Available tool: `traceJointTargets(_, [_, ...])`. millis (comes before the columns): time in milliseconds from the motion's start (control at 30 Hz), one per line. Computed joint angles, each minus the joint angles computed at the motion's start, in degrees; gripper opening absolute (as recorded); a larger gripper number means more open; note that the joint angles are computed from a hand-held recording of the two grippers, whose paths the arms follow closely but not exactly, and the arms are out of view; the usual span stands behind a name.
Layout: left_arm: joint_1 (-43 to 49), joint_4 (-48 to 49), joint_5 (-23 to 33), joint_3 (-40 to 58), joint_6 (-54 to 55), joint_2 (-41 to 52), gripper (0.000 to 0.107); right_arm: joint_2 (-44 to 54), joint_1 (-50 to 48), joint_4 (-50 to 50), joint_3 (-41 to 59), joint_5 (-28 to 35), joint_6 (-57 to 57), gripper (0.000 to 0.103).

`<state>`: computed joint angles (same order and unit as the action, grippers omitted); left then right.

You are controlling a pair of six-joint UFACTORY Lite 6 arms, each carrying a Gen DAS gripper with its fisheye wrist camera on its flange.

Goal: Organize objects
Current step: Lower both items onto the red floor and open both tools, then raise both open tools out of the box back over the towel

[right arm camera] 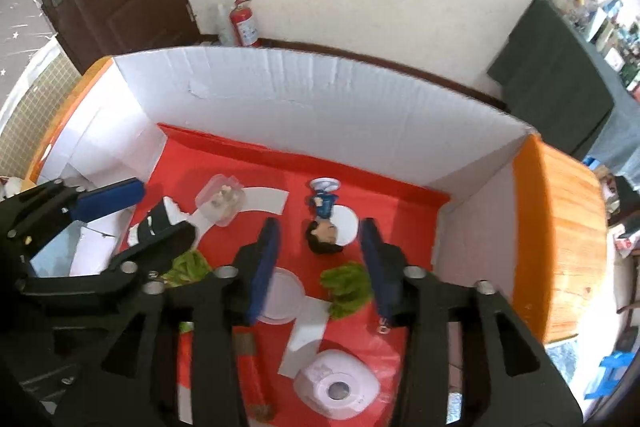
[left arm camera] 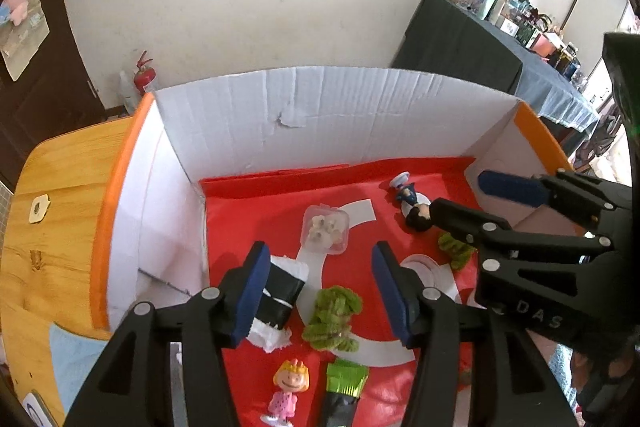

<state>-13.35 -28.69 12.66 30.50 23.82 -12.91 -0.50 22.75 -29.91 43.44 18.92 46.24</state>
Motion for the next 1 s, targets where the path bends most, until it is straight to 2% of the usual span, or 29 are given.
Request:
traceJointTargets(100, [-0.1, 2.6, 1.0, -1.4, -2.6, -2.9, 0.056, -2.9, 0.3, 0.7, -1.7, 1.1, -0.2, 0.058])
traceJointTargets(133, [-1.0, 5.6, 1.0, -1.3, -6.1, -3.5, 0.059, -1.1, 1.5, -1.9, 0.1, 1.0, 3.0, 0.058])
traceJointTargets(300, [-2.8, 14.9, 1.5, -3.5, -16.7, -8.5, 0.067, -4.0, 3.5, -4.8, -1.0, 3.2, 7.0, 0.059])
traceJointTargets(500, [-2.6, 16.8, 4.2, -6.0, -19.1, -14.9, 0.067, -7.8, 5.7, -7.0, -2.9, 5.3, 10.3, 0.063])
traceJointTargets(633, [-3.3, 20.5, 6.8, -7.3, -23.7, -20.2, 0.067, -10.5, 7.5, -9.4, -4.0, 7.2, 13.5, 0.064])
traceJointTargets(700, [-3.6, 23.0, 8.2, -8.1, -26.4, -23.4, 0.070, -12.4, 8.1, -9.8, -4.9, 8.1, 14.2, 0.069])
traceJointTargets(800, [-4.8, 28.4, 10.6, -9.2, -32.4, -28.7, 0.073, -15.5, 10.1, -12.1, -6.4, 10.2, 17.3, 0.072])
traceJointTargets(900, [-7.2, 35.3, 14.3, -10.2, -40.0, -35.7, 0.079, -19.1, 12.5, -13.8, -8.0, 12.2, 20.1, 0.077])
traceJointTargets(1000, [-8.7, 37.4, 18.6, -10.4, -42.9, -42.2, 0.082, -21.9, 15.8, -15.8, -9.2, 15.0, 23.5, 0.079])
